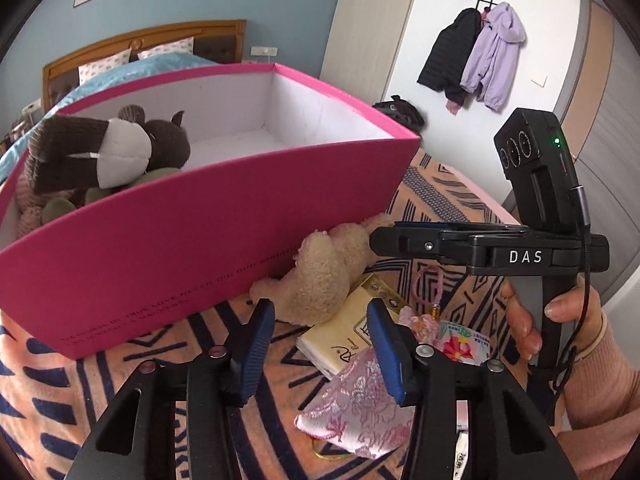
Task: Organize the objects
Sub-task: 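Grasp the beige teddy bear beside the box with the right gripper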
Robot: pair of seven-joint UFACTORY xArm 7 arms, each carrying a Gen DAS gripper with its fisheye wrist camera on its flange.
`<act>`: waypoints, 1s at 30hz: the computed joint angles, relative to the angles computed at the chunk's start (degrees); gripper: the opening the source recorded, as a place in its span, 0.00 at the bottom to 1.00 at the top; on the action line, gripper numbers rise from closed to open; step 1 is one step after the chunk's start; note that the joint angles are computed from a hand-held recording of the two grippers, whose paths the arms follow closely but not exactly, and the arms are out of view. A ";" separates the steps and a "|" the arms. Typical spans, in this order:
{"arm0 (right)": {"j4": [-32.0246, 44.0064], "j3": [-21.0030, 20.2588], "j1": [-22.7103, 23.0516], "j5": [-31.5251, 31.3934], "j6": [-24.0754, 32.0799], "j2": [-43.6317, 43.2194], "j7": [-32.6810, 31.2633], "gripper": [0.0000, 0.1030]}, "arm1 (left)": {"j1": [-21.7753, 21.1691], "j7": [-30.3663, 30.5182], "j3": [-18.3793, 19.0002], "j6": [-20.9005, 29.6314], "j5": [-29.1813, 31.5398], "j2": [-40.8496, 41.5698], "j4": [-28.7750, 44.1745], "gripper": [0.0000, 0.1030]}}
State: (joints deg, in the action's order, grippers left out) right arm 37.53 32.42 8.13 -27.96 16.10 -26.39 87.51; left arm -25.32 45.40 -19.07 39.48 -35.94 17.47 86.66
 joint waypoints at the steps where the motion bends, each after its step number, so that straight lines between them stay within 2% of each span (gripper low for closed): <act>1: 0.20 -0.01 -0.13 -0.21 -0.06 0.29 -0.21 0.62 | 0.05 -0.17 0.03 0.24 -0.03 0.11 0.11 0.45; 5: 0.84 -0.09 -0.81 -1.59 -2.27 1.71 -1.07 0.59 | 0.43 -0.78 0.17 1.50 -0.30 0.48 0.65 0.40; 9: 0.96 -0.06 -1.00 -1.85 -4.24 2.54 -1.61 0.39 | 0.61 -1.84 0.37 2.97 -0.12 1.40 1.66 0.31; 11: 1.04 0.74 -1.66 -2.18 -4.06 1.99 -1.51 0.33 | 0.74 -2.05 0.37 3.58 -0.04 1.63 1.80 0.29; 13: 0.96 1.21 -2.02 -2.15 -3.58 1.31 -1.31 0.20 | 0.83 -1.97 0.31 3.82 -0.13 1.72 1.76 0.27; 22: 0.52 3.07 -2.59 -1.58 -3.77 -1.11 -0.72 0.17 | 1.17 -1.41 0.36 3.85 -0.86 1.09 1.25 0.27; 30: 4.32 4.77 -0.99 -1.28 1.01 -3.38 -4.23 0.16 | 2.75 2.04 0.07 5.39 -5.88 -1.34 -0.10 0.27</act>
